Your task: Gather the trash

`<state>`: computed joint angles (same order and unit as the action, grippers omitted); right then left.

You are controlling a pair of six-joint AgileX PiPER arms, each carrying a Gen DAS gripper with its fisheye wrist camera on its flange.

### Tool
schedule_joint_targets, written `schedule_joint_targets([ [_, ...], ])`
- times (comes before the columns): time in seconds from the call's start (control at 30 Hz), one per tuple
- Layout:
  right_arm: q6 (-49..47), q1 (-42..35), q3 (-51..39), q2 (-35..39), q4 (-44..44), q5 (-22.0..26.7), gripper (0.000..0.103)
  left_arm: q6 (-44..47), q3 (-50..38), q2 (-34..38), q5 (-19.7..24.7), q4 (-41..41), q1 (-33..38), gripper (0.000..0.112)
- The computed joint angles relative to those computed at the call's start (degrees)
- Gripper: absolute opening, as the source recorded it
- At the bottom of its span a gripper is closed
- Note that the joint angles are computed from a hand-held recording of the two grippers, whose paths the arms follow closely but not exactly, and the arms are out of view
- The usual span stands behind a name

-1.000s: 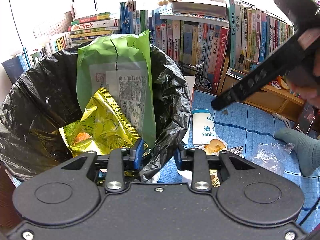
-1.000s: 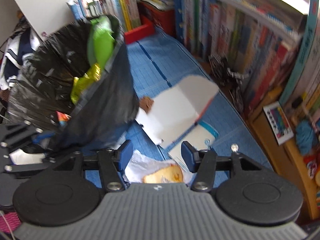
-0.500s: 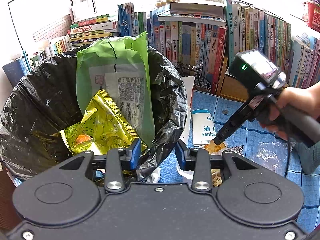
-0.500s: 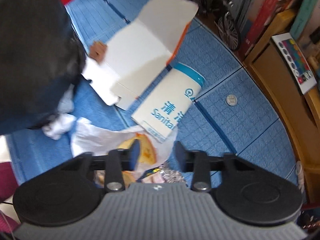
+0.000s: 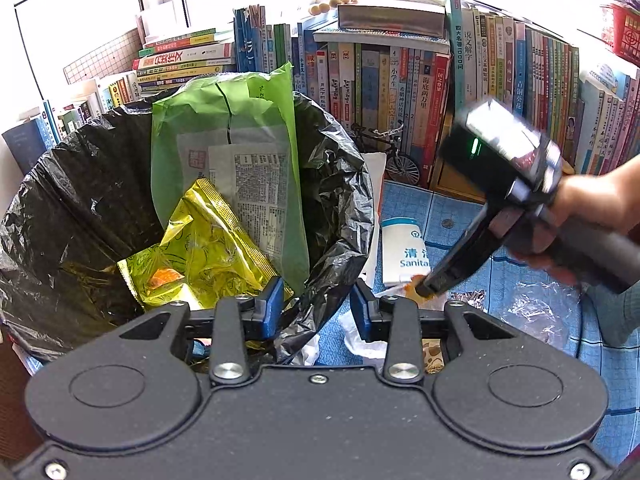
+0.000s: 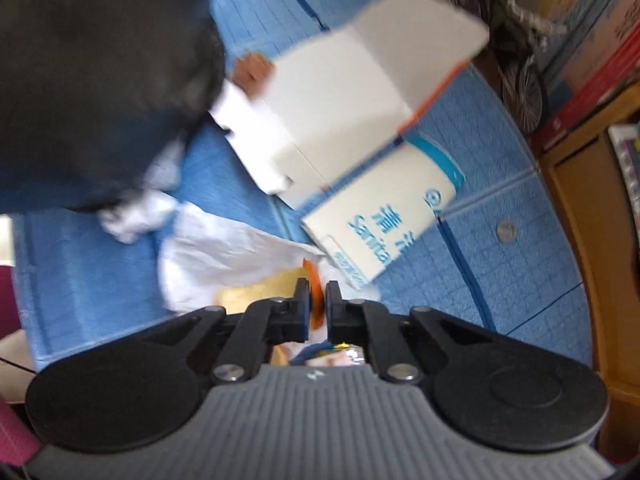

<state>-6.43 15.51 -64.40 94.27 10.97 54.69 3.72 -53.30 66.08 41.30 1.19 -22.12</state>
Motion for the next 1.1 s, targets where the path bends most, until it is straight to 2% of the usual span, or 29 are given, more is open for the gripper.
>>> schedule_joint_targets([
  [0.17,0.8,-0.2,-4.7,-4.6,1.3,4.2,0.011,0.0,-0.4,0.4,0.1,-0.1,0.2,0.035],
  [0.43,1.0,-2.9,-16.3,-7.1,2.2,10.0,0.011,-0.1,-0.4,0.4,0.1,0.0,0.2,0.035],
  [0.77,1.5,-4.8,-22.7,-8.5,2.9,11.9,0.011,-1.6,-0.1,0.4,-0.1,1.7,-0.6,0.035],
  [0.97,-0.6,-5.0,-16.8,-6.6,5.0,11.4,0.011,-2.6,-0.1,0.5,-0.1,2.5,-1.2,0.035],
  [1.1,-3.4,-5.7,-6.9,-4.2,6.3,6.2,0.013,-3.0,0.2,0.5,-0.3,3.3,-1.6,0.035],
])
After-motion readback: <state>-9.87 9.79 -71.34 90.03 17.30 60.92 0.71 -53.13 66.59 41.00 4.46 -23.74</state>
